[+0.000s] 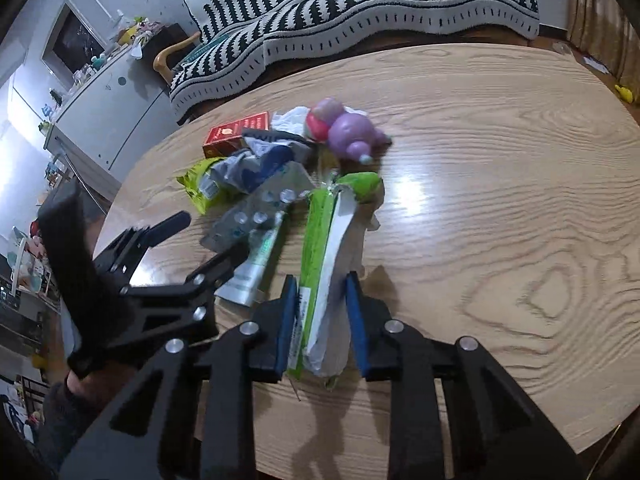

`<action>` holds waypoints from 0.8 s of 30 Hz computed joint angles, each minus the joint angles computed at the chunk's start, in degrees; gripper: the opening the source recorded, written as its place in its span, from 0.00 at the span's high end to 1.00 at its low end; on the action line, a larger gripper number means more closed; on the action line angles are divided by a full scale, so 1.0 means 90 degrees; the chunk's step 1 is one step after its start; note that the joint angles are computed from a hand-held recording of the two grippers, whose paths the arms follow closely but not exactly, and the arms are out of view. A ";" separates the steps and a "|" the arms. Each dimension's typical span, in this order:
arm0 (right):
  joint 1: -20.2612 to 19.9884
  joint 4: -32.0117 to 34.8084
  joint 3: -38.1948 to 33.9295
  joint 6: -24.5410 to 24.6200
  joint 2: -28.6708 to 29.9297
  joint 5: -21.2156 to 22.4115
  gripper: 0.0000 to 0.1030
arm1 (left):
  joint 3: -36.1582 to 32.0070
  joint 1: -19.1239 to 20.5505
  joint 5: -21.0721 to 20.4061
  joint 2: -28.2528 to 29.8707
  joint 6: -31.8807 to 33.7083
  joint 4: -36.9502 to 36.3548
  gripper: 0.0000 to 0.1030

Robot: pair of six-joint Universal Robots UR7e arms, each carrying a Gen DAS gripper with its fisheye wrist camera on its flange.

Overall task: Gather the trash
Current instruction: 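Grasp the silver foil scrap with the left tool, then carry foil scrap and green wrapper to the bin and open both tools over it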

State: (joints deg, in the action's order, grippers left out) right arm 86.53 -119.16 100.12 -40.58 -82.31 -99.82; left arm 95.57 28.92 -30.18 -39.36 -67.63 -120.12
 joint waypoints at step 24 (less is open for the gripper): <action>-0.1120 0.0514 -0.1137 -0.0565 -0.0504 0.0229 0.76 | -0.1306 -0.0333 -0.0276 0.0595 -0.0491 0.0488 0.97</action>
